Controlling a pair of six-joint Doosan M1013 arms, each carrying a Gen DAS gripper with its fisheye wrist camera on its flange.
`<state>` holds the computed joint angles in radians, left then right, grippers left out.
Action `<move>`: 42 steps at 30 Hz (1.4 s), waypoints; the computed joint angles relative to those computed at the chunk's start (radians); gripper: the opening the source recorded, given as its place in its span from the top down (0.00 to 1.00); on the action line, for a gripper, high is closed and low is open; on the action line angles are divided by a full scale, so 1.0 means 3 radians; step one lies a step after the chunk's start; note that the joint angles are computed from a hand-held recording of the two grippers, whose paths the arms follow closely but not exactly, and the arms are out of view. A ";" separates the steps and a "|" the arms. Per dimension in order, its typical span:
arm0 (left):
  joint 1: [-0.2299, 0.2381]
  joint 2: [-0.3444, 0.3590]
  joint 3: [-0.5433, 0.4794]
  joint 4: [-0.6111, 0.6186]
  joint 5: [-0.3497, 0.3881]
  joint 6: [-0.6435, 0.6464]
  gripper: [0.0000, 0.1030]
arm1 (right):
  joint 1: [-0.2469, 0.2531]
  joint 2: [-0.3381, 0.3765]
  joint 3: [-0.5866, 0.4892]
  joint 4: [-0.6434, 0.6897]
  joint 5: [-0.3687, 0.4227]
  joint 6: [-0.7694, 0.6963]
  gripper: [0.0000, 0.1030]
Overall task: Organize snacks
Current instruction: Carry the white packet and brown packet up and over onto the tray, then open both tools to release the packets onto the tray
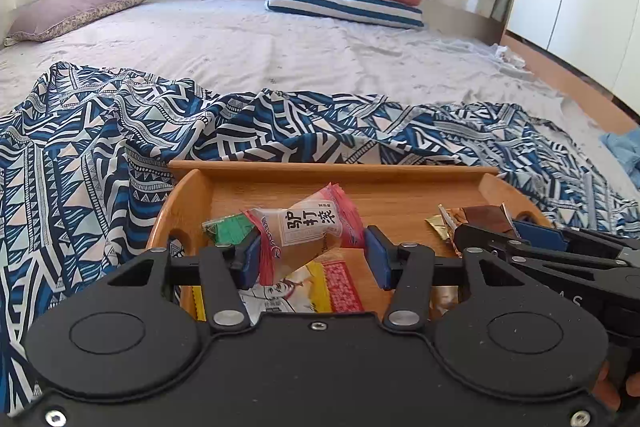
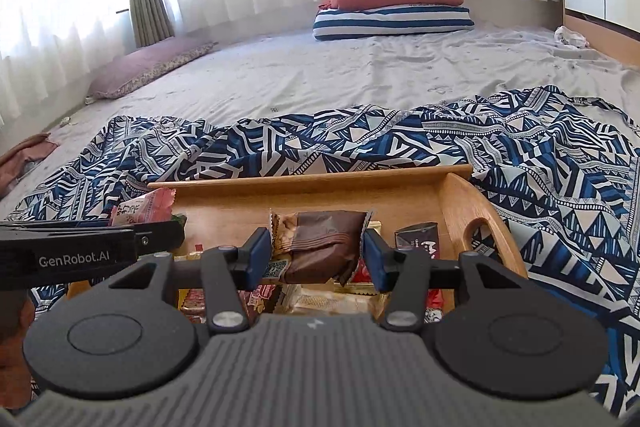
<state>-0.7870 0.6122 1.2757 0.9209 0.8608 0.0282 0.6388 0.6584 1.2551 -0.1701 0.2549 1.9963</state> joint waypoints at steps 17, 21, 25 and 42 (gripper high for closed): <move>0.0091 0.0146 -0.0159 -0.0062 0.0061 0.0208 0.51 | 0.0007 0.0239 -0.0315 0.0145 0.0224 -0.0191 0.47; 0.0154 0.0168 -0.0257 -0.0146 0.0038 0.0305 0.51 | 0.0009 0.0257 -0.0343 0.0111 0.0261 -0.0203 0.47; 0.0195 0.0252 -0.0431 -0.0369 0.0166 0.0586 0.51 | 0.0009 0.0280 -0.0383 0.0091 0.0291 -0.0203 0.47; 0.0198 0.0362 -0.0543 -0.0529 0.0236 0.0826 0.51 | 0.0024 0.0343 -0.0470 0.0143 0.0339 -0.0375 0.46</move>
<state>-0.7277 0.7209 1.1128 0.7622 0.9317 0.2760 0.6461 0.7612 1.1139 -0.1272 0.3567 1.8837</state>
